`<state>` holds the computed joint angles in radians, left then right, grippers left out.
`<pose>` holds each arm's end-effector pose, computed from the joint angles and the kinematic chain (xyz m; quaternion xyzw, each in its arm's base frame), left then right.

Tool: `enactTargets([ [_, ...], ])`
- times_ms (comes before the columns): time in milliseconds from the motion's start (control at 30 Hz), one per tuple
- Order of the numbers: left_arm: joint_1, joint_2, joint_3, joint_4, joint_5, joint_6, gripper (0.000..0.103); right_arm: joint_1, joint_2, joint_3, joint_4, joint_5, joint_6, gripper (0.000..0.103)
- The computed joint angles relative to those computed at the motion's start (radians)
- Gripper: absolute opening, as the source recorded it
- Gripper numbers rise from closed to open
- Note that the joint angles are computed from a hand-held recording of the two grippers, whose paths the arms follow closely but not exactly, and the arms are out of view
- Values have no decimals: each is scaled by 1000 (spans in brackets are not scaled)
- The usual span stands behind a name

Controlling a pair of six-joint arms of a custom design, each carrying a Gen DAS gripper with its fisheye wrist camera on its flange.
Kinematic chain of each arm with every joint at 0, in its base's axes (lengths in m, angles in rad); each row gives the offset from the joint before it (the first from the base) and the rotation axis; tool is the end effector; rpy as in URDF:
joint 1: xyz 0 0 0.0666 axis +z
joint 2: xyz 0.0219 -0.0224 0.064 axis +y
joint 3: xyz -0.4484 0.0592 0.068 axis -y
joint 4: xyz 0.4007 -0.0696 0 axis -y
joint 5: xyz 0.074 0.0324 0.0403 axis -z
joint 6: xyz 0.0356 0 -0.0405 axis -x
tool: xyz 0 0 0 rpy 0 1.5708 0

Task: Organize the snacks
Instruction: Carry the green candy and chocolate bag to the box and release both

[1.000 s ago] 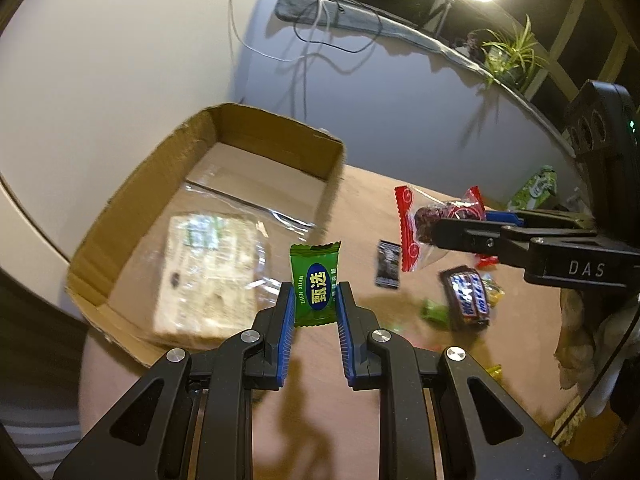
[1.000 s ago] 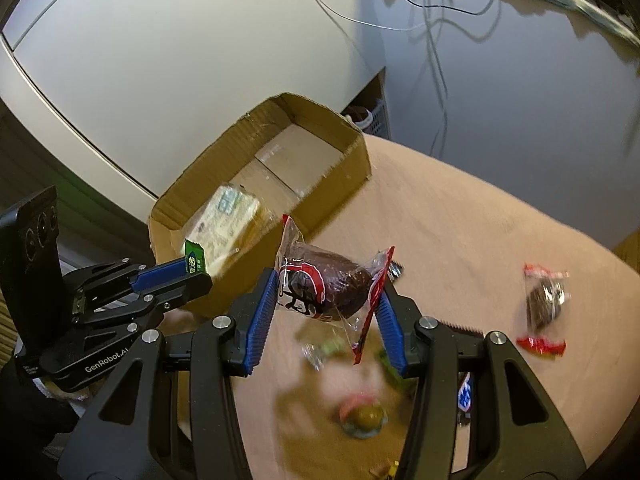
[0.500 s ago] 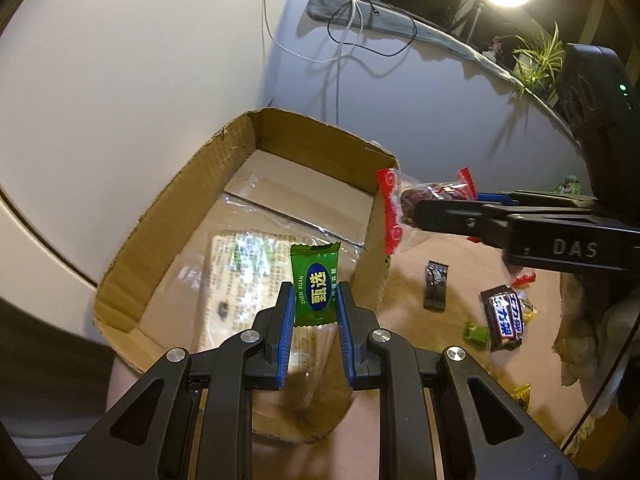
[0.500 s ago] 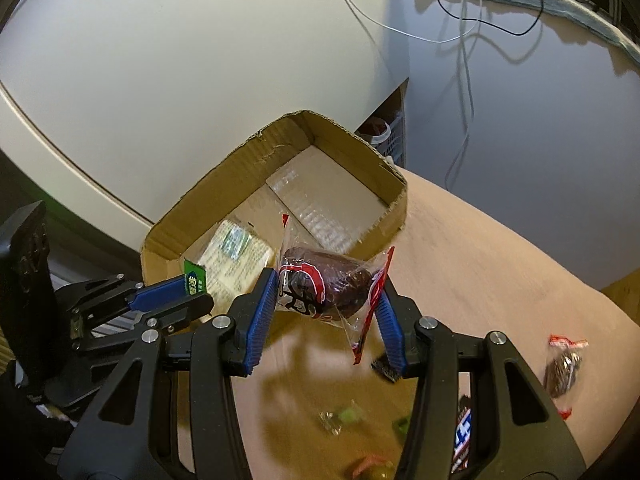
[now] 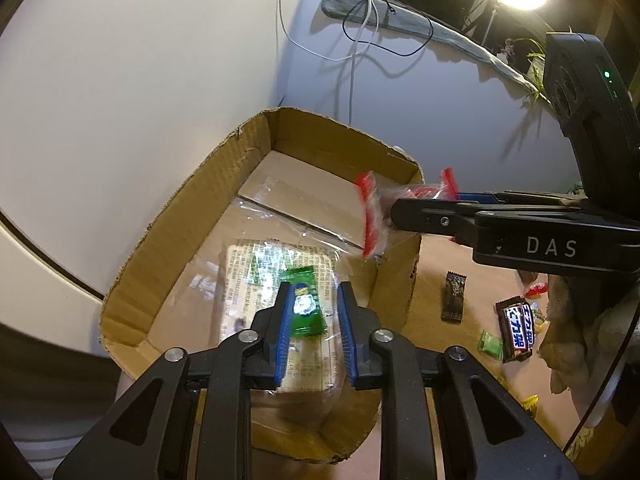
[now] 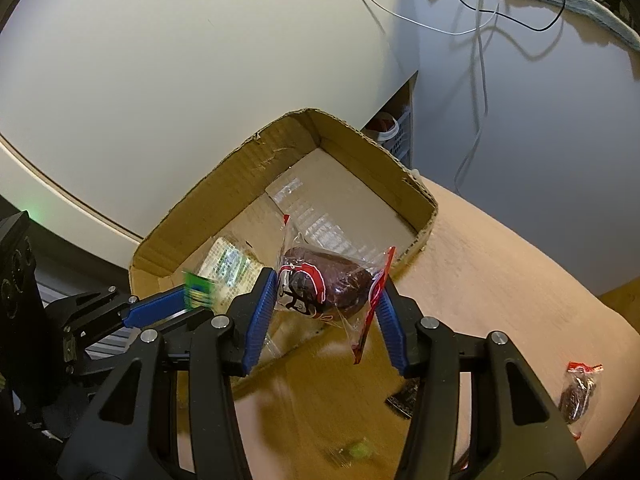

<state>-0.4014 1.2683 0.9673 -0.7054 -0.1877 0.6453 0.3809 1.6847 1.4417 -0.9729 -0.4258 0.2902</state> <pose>0.3652 -0.1482 0.3679 -0.1422 0.9459 -0.0606 0.2851 0.5203 0.2237 0.3721 -0.3520 0.8961 0.2156 0.1629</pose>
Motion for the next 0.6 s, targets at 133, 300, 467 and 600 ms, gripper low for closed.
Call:
enactTargets([
  [133, 5, 1, 2, -2, -3, 2, 33, 7, 3, 8, -2, 4, -1, 58],
  [300, 1, -3, 1, -7, -10, 10, 33, 3, -5, 6, 10, 10, -3, 68],
  [467, -9, -10, 6, -16, -20, 7, 33, -16, -14, -2, 1, 8, 2, 69],
  [600, -25, -19, 12, -19, -21, 9, 33, -48, -40, -20, -2, 1, 16, 69],
])
